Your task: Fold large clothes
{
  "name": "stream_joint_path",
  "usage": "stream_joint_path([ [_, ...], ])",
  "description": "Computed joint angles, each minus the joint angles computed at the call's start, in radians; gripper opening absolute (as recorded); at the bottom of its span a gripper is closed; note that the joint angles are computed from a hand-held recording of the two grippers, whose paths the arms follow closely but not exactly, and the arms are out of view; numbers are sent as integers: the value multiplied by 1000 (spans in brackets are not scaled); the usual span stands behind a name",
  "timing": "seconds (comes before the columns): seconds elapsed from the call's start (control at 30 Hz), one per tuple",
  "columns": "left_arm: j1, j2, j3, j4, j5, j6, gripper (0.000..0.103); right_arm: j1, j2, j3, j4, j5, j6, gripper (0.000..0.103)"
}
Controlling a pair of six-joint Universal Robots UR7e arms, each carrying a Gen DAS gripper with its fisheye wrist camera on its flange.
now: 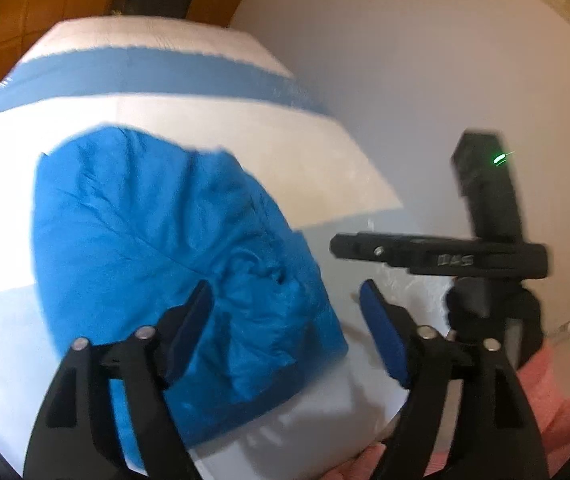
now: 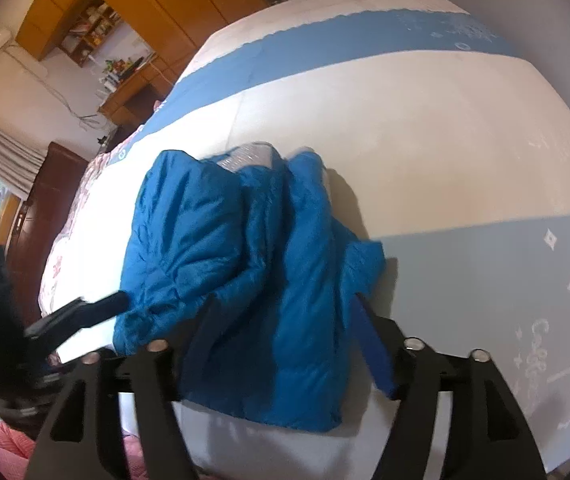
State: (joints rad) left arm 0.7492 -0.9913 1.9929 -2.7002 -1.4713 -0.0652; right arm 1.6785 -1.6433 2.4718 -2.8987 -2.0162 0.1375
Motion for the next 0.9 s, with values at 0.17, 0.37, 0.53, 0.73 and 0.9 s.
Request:
stream_joint_path([
  [0.17, 34, -3, -46, 59, 231, -108, 73, -61, 47, -56, 43, 147, -12, 79],
  [0.37, 94, 52, -114, 158, 370, -183, 67, -127, 140, -129, 96, 233, -1, 82],
  [0.53, 115, 60, -107, 141, 363, -176, 69, -157, 212, -178, 124, 273, 5, 82],
  [0.73, 135, 79, -131, 133, 354, -170, 70, -124, 308, -248, 157, 237, 0, 59],
  [0.9, 142, 62, -137, 145, 362, -177, 68, -68, 307, -270, 151, 215, -34, 16],
])
